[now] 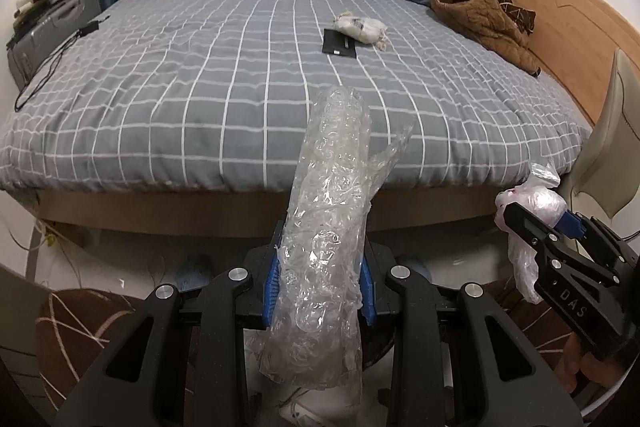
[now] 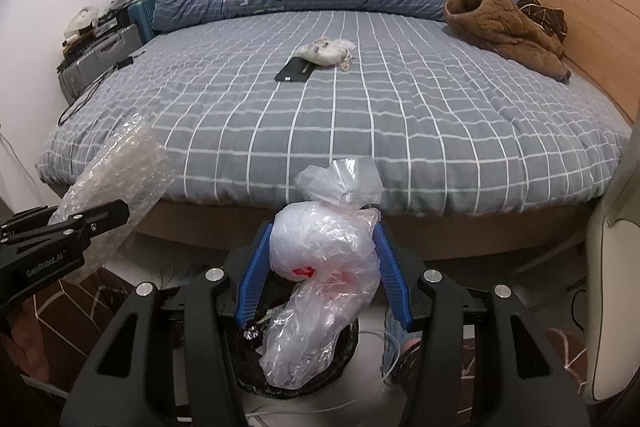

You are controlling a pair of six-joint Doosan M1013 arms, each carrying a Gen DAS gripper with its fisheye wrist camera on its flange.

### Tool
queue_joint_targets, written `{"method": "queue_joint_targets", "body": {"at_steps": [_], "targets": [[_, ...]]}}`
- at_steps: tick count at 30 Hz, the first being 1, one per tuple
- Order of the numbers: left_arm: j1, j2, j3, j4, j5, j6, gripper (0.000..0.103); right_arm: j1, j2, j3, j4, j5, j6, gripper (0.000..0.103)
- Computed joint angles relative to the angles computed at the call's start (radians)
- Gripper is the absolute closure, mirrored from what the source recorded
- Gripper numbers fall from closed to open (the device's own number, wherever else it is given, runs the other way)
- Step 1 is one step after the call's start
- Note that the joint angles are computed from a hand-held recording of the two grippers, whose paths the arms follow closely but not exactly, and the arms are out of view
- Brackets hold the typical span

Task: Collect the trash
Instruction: 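Carry the bubble wrap and clear plastic bag down toward the black bin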

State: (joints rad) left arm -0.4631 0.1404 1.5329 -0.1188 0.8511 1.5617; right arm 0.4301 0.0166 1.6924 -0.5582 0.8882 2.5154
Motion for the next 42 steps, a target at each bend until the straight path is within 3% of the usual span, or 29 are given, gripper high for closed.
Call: {"method": "queue_joint_targets", "body": {"at_steps": [12,22,37,42], "targets": [[-0.001,0.001,0.049,0.007,0.011,-0.007,0.073,0.004,0.016,0.031,0.056,0.01,-0.018,0.054],[-0.005,0.07,0.05,-0.015,0.05,0.017,0.073,-0.04,0.05,0.051,0.161,-0.002,-0.073,0.054],[-0.046,0.192,-0.002,-0.01,0.13,0.046,0.073,-0.098,0.097,0.054,0.236,0.024,-0.131,0.054],[-0.048,0.204,-0.011,-0.002,0.137,0.048,0.067,-0.102,0.107,0.052,0.245,0.028,-0.148,0.054]]}}
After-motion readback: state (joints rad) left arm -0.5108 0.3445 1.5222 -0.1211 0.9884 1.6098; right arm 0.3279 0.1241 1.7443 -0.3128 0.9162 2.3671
